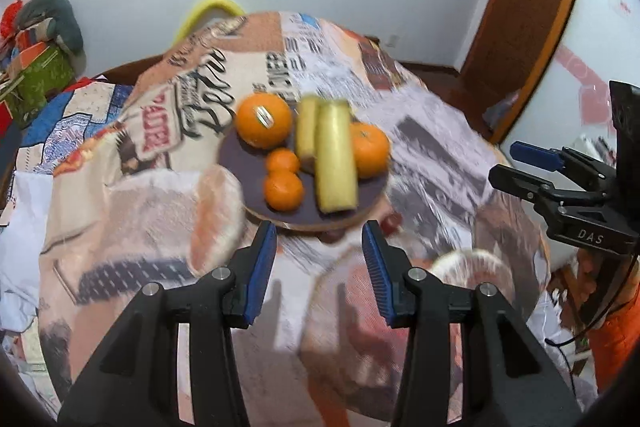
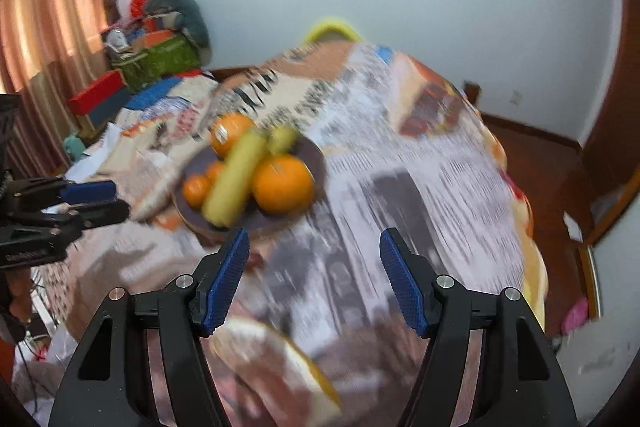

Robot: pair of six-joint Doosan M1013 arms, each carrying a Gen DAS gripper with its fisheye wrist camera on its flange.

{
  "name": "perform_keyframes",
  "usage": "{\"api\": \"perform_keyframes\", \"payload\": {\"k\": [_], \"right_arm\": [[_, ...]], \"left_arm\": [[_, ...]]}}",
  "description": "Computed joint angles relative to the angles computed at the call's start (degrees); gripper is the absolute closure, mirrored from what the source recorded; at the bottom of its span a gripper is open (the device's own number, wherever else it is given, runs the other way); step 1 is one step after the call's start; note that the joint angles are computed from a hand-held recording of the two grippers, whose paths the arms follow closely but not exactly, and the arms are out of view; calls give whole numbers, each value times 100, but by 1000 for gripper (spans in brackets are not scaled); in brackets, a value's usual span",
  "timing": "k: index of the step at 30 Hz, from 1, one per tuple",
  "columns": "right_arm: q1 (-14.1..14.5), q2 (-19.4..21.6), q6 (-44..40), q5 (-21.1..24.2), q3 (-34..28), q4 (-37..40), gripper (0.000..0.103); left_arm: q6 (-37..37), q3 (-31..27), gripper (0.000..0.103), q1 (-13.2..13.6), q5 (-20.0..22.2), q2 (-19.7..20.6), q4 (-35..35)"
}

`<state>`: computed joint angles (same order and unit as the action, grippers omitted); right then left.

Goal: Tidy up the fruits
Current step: 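Grasp a peeled pomelo segment with the right tool while the left tool grasps another segment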

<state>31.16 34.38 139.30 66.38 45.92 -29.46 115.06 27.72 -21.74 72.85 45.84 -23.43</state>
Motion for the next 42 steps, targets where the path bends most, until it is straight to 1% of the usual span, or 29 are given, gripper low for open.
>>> {"api": "perform_keyframes", "payload": {"k": [4, 6, 8, 11, 13, 15, 18, 21, 23, 25, 28, 29, 32, 34, 38, 42], "right_arm": [[4, -258, 321, 80, 555, 145, 38], [7, -314, 375, 197, 717, 213, 38], [11, -350, 431, 311, 845, 255, 38], [-7, -458, 606, 218, 1097, 392, 38], [-15, -491, 677, 206, 1186, 427, 38], [-7, -467, 673, 309, 1176, 397, 38], [16, -456, 677, 338, 1177, 401, 39], [50, -479, 649, 315, 1178, 477, 39], [63, -500, 575, 202, 1209, 617, 39], [108, -511, 385, 109, 1211, 714, 39], [173, -453, 391, 244, 1088, 532, 39], [176, -443, 424, 241, 1060, 508, 39], [167, -516, 613, -81, 1086, 501, 39], [176, -488, 556, -187, 997, 499, 39], [190, -305, 239, -230, 711, 674, 39], [188, -33, -92, -43, 420, 963, 39]], "left_arm": [[196, 576, 59, -101, 43, -241, -24], [249, 748, 59, -157, 79, -298, 36], [249, 844, 59, -199, 233, -301, 50], [272, 978, 59, -249, 389, -314, 94], [332, 1115, 59, -304, 379, -355, 204], [398, 1307, 59, -355, 161, -447, 306], [352, 1239, 59, -381, 190, -407, 284], [275, 1111, 59, -416, 130, -328, 419], [129, 920, 59, -415, 175, -216, 458], [-18, 637, 59, -393, 321, -55, 409], [-88, 491, 59, -350, 419, 10, 338], [-68, 546, 59, -336, 363, -30, 336], [0, 790, 59, -287, 103, -198, 350], [-12, 875, 59, -229, 11, -270, 302], [-107, 996, 59, -103, -128, -380, 187], [-148, 1140, 59, -5, -258, -471, 189]]}}
